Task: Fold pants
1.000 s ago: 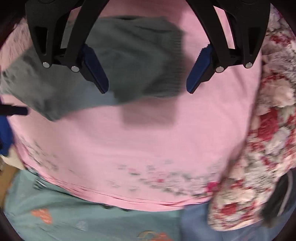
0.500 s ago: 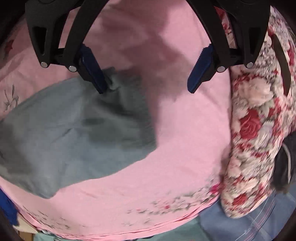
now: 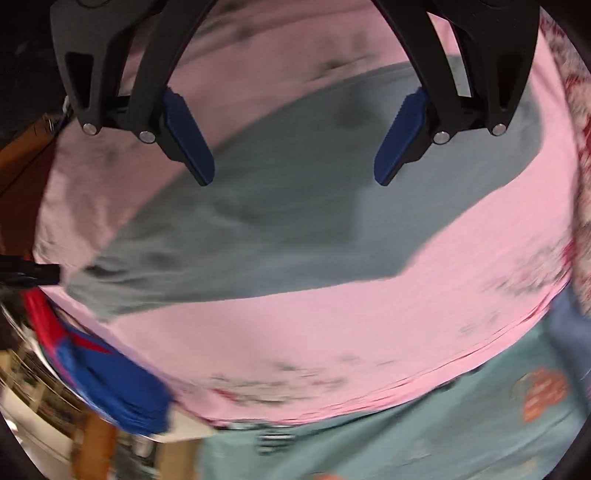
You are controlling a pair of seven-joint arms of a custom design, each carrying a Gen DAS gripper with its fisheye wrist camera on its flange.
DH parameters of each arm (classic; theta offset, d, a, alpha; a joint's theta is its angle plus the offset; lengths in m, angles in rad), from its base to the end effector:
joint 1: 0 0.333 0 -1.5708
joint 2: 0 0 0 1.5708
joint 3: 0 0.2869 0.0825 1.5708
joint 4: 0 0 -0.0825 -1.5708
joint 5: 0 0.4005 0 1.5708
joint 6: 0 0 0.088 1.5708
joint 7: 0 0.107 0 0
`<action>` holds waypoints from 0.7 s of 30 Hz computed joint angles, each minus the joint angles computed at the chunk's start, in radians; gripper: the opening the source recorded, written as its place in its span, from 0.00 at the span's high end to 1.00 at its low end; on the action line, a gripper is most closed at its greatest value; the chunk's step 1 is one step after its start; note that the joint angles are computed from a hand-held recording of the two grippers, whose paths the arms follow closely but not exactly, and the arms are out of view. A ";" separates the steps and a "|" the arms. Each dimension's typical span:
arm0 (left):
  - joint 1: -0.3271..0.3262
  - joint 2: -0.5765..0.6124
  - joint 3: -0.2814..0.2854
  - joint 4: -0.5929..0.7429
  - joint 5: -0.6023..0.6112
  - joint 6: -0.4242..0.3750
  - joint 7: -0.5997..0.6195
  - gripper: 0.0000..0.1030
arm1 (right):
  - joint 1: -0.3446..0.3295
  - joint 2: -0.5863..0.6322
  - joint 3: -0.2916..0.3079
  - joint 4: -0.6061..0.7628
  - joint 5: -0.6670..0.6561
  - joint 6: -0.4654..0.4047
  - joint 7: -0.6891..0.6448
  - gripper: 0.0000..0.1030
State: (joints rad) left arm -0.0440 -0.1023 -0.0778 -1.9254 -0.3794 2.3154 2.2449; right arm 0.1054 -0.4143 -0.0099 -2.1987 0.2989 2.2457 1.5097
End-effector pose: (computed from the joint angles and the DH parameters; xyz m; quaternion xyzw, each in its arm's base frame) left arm 0.5843 -0.0802 0.5551 -0.4429 0.8487 -0.2580 0.1303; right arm 0.4926 0.0551 0.5692 -0.6901 0.6739 -0.0588 0.2573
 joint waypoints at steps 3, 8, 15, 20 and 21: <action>-0.033 0.008 -0.039 0.000 0.042 -0.032 -0.064 0.13 | 0.047 0.043 -0.008 0.005 0.041 0.050 -0.135 0.65; -0.045 -0.030 -0.048 -0.038 0.139 -0.032 -0.177 0.13 | 0.092 0.152 0.006 0.072 0.068 0.113 -0.307 0.65; -0.020 -0.049 -0.031 -0.043 0.299 -0.061 -0.376 0.13 | 0.083 0.208 0.018 0.102 0.011 0.127 -0.373 0.90; -0.017 -0.037 -0.029 -0.022 0.344 -0.080 -0.422 0.13 | 0.084 0.183 0.008 0.105 0.061 0.110 -0.420 0.98; -0.019 -0.034 -0.030 -0.019 0.346 -0.081 -0.421 0.13 | 0.085 0.165 0.003 0.097 0.087 0.111 -0.428 0.98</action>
State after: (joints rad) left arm -0.0629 -0.1359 -0.1079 -1.9445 -0.0332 2.2349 1.8236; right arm 0.1907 -0.2495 -0.0069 -2.1019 0.3854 2.3565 1.0818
